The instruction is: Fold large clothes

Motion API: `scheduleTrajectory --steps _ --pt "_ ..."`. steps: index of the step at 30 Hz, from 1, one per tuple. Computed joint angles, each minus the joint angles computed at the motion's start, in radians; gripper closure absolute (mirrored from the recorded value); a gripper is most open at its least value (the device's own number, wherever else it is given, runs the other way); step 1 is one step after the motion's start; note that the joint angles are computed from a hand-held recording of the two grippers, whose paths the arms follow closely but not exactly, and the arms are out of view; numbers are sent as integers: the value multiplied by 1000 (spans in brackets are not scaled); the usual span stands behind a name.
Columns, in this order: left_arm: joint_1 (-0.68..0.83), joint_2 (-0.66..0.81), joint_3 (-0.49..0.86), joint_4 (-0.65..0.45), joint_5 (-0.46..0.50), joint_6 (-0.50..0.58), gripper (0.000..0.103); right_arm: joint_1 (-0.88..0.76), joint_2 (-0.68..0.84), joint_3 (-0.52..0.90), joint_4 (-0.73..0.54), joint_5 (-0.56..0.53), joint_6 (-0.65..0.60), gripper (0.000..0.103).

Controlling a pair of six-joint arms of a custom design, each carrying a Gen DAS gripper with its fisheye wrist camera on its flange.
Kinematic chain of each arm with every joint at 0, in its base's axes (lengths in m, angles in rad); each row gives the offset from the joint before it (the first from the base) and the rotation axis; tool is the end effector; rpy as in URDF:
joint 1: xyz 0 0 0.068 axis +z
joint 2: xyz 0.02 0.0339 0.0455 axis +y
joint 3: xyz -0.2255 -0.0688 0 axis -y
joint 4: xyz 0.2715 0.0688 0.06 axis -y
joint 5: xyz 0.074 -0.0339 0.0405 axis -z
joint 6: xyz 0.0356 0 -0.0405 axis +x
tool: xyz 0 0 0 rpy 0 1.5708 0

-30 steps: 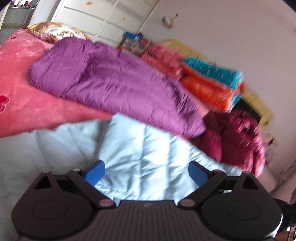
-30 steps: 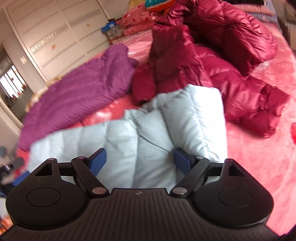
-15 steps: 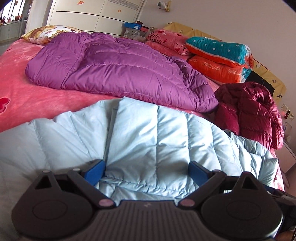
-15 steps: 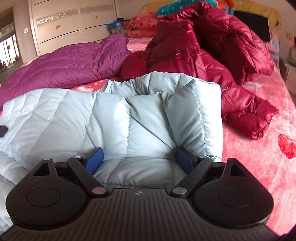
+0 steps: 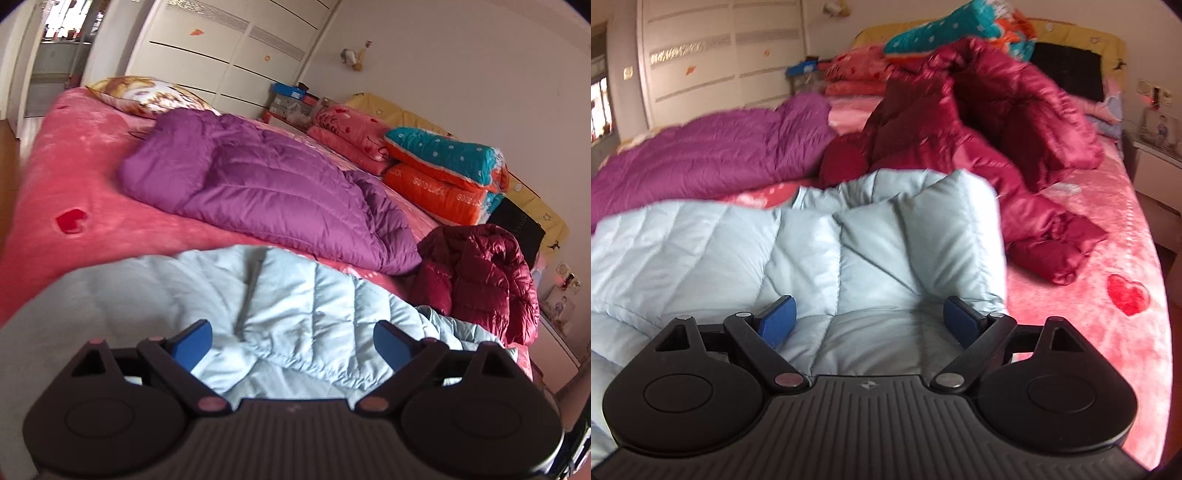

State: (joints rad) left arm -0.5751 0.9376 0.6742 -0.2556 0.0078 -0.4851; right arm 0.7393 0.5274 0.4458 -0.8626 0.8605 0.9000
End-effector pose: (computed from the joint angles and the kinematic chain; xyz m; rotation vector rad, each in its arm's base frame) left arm 0.2176 -0.1414 0.2282 0.1019 2.1541 -0.6401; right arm 0.1347 0.0863 0.1859 0.4817 2.0764 -0.1611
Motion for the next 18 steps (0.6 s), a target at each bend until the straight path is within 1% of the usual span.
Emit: scheduleTrajectory --steps 2,5,6,7,9,10,13,15,16,18 --pt "19 -80 -18 -65 -4 -10 9 74 10 32 -80 63 70 0" --pt "45 -197 -43 -161 -30 -11 9 160 47 76 -173 110 149 0" --pt "56 -231 -47 -194 -33 -11 9 202 77 95 -217 129 204 0" --pt "69 -266 -51 -230 -37 -13 9 207 75 95 -222 127 201 0" --pt "99 -335 -61 -297 -39 -25 9 255 107 118 -268 136 261 0" --pt "122 -369 -65 -332 -31 -33 9 259 129 138 -265 134 257 0" --pt "201 -444 -66 -434 4 -69 9 322 152 164 -320 144 344 0" --pt "261 -480 -64 -491 43 -92 9 382 180 188 -378 154 439 0" --pt "285 -498 -64 -520 55 -97 9 423 210 208 -422 163 508 0" --pt "325 -529 -61 -567 72 -110 9 471 239 229 -476 168 588 0"
